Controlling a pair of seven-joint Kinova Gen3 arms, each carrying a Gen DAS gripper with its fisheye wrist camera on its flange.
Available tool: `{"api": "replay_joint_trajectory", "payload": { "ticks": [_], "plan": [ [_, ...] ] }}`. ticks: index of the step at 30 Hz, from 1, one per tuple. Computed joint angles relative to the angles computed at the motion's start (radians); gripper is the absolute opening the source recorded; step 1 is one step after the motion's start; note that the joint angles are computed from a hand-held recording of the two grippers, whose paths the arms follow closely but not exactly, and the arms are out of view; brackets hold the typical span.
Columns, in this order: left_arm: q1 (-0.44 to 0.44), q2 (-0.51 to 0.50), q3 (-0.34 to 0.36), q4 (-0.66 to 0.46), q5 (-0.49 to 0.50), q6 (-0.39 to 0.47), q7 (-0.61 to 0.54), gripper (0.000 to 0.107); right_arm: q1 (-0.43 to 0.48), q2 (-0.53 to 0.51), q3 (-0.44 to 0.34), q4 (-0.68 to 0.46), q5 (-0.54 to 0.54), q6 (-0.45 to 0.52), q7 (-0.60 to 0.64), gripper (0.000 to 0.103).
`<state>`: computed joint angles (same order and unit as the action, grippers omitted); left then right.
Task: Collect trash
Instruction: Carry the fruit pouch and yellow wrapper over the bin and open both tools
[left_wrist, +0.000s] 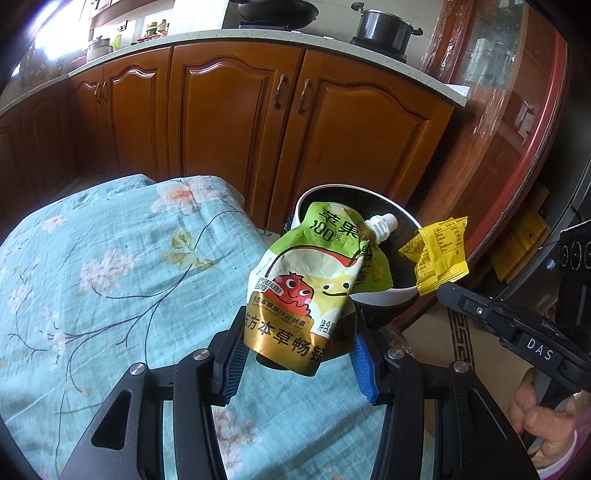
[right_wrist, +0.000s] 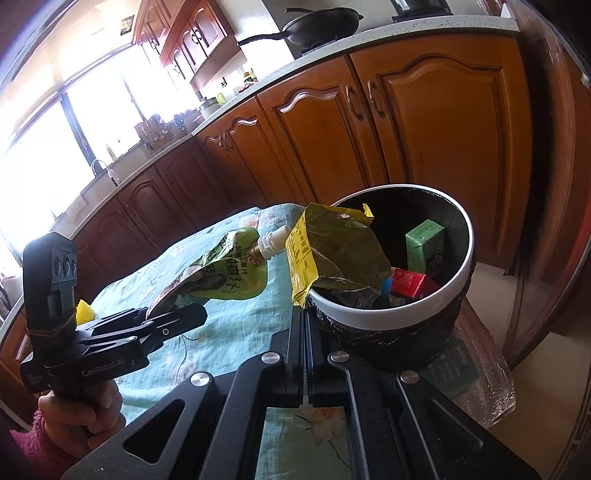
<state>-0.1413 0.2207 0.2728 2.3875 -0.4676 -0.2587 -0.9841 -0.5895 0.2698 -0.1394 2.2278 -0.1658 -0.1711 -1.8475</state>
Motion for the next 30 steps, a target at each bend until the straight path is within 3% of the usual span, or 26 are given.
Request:
{"api": "replay_joint_trajectory", "payload": {
  "ticks": [20, 30],
  "plan": [
    [0.080, 0.071, -0.001, -0.132, 0.141, 0.069, -0.147, 0.048, 0.080, 0.023, -0.026, -0.036, 0.060, 0.025, -0.043, 0.000],
    [0.163, 0.119, -0.049, -0.218, 0.265, 0.133, -0.283, 0.048, 0.189, 0.052, -0.099, -0.064, 0.126, 0.044, -0.081, 0.000]
  ]
}}
